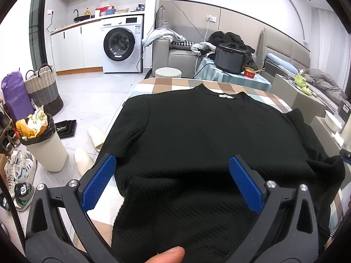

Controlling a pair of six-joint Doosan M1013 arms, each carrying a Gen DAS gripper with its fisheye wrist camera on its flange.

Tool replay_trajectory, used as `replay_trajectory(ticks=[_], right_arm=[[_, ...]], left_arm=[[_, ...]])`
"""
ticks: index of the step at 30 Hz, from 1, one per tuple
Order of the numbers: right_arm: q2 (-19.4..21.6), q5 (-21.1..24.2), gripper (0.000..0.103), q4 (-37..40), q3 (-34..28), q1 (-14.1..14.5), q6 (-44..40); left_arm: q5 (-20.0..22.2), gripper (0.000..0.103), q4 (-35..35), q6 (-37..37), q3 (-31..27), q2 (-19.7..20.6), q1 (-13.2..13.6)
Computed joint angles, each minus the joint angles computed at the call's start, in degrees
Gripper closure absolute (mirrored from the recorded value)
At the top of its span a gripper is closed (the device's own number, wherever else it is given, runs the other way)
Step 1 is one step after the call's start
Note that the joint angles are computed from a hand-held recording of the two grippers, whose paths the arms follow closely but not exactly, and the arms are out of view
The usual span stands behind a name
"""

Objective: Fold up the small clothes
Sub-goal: 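Grasp the side edge of the black sweater with the right tool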

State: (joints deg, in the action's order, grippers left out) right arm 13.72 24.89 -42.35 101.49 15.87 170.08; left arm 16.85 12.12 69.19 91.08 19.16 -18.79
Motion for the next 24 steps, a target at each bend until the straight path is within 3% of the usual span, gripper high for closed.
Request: replay_trajectory(ticks=[4,7,15,19,23,24], right_arm=[[0.9,2.9,0.013,2.4,-0.5,-1.4,-1.0],[1.4,1.8,0.015,7.3,-0.3,-3.4,-2.6],[4.1,3.9,0.027,17.2,-1.8,-6.9,-8.9],[5.4,4.5,0.038,19.5,-2.6,-7.9,-11.4],[6.9,7.3,0.046,15.9,-4.3,-7.6,-10.9],[7.1,8.1,0.058,14.6,-4.6,-7.3,-10.4]], left_arm=[[1.6,0.001,-6.0,6.0,-2.5,1.8,0.8],[2.8,0.001,-11.8,11.7,-4.3,3.1,1.4],[5.1,0.01,-12.9,13.2,-7.8,5.5,1.4],[6.4,0.01,-12.7,13.5,-9.1,6.5,0.9],[6.8,0.01,-12.3,14.0,-10.2,7.3,0.3],[7.0,0.01,-12.5,14.2,-10.5,7.5,0.2]])
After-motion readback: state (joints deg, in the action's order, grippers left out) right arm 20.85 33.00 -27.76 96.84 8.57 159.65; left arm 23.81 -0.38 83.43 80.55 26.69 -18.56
